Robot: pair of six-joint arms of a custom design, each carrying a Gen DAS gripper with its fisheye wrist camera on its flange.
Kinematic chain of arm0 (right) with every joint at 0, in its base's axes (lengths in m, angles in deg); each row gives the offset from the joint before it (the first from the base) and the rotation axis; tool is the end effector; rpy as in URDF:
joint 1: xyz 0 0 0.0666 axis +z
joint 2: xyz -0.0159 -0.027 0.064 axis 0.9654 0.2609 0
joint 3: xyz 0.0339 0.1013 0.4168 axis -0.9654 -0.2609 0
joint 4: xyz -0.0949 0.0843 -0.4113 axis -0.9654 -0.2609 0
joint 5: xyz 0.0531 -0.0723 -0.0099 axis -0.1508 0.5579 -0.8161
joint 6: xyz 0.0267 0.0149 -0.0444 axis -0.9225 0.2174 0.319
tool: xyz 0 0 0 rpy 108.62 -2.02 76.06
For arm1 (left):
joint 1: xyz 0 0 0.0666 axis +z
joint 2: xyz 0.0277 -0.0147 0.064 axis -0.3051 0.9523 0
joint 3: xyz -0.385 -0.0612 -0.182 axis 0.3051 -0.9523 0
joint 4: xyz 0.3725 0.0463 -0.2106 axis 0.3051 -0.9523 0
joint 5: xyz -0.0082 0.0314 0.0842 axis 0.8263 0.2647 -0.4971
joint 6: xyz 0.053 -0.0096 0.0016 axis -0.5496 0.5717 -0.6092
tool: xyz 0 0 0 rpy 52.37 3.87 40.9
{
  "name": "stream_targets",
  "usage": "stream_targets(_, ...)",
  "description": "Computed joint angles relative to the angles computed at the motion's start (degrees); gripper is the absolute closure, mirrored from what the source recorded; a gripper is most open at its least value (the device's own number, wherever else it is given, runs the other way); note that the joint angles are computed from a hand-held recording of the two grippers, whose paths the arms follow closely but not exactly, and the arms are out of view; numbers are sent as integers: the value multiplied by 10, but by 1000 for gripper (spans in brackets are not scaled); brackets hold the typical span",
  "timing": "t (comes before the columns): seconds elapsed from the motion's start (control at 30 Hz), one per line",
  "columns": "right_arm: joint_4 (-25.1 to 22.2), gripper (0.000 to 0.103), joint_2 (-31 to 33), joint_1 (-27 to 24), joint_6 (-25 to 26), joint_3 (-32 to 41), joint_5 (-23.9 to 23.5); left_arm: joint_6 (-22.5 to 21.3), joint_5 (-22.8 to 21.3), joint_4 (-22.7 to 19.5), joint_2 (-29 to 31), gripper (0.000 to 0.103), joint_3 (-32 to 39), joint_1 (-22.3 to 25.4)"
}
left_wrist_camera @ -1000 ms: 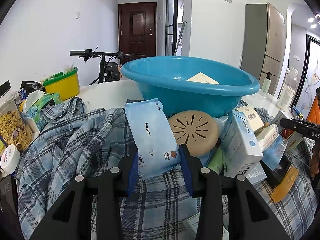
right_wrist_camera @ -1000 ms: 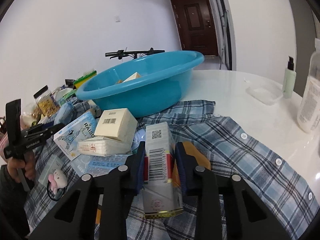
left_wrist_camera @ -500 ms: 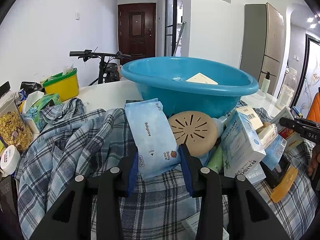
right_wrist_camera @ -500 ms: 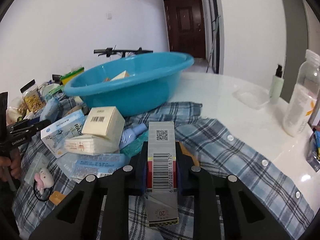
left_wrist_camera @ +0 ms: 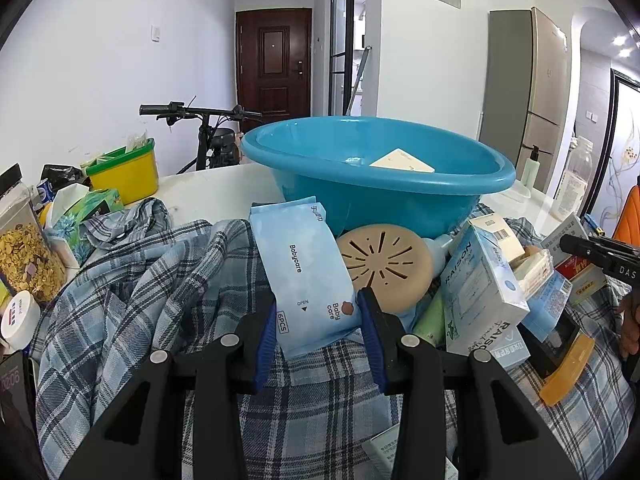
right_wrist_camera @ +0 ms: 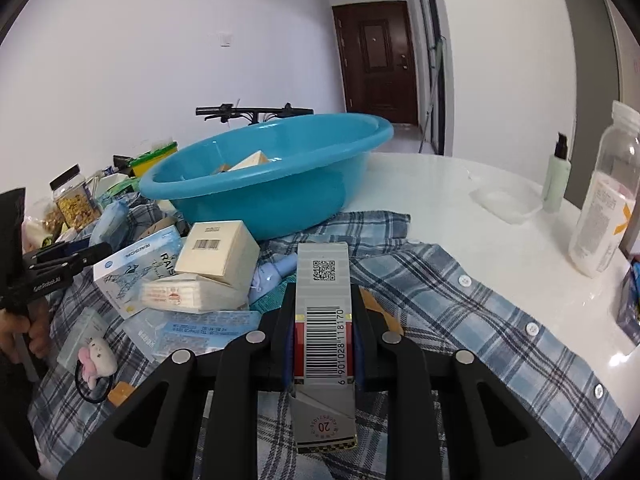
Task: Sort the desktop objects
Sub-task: 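Lift the wipes pack with the left gripper and carry it over the basin, then carry the medicine box over the basin with the right gripper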
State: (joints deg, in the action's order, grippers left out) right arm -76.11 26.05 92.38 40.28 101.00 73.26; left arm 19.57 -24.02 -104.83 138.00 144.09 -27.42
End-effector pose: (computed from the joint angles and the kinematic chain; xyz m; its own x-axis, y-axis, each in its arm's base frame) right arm 0.5577 0.1647 0.2704 -0.5523 0.1903 -0.8116 0.1437 0.9807 0.1322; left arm 0.6477 -0.1237 0.2865 -0.4867 0.3172 -0.8140 0.5761 0.8170 -0.0261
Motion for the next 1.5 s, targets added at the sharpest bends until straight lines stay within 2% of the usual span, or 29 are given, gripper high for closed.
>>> stream_targets(0.3, 6, 82, -2, 8, 19, -2, 17, 8, 8, 26, -7, 62, -10, 2)
stream_targets(0.57, 10, 82, -2, 5, 22, -3, -3, 41, 20, 23, -19, 62, 4, 10)
stream_targets(0.87, 23, 82, -7, 8, 27, -10, 2, 58, 19, 31, -33, 62, 43, -14)
stream_targets(1.07, 26, 82, -7, 10, 27, -11, 8, 83, 8, 26, -11, 62, 94, -38)
stream_targets(1.23, 33, 82, -8, 11, 33, -13, 12, 70, -12, 24, 13, 62, 127, -55)
stream_targets(1.33, 34, 82, -8, 12, 35, -14, 15, 73, -17, 9, 36, 62, 150, -57)
stream_targets(1.5, 33, 82, -8, 13, 36, -13, 20, 88, 6, -12, 73, 62, 183, -48)
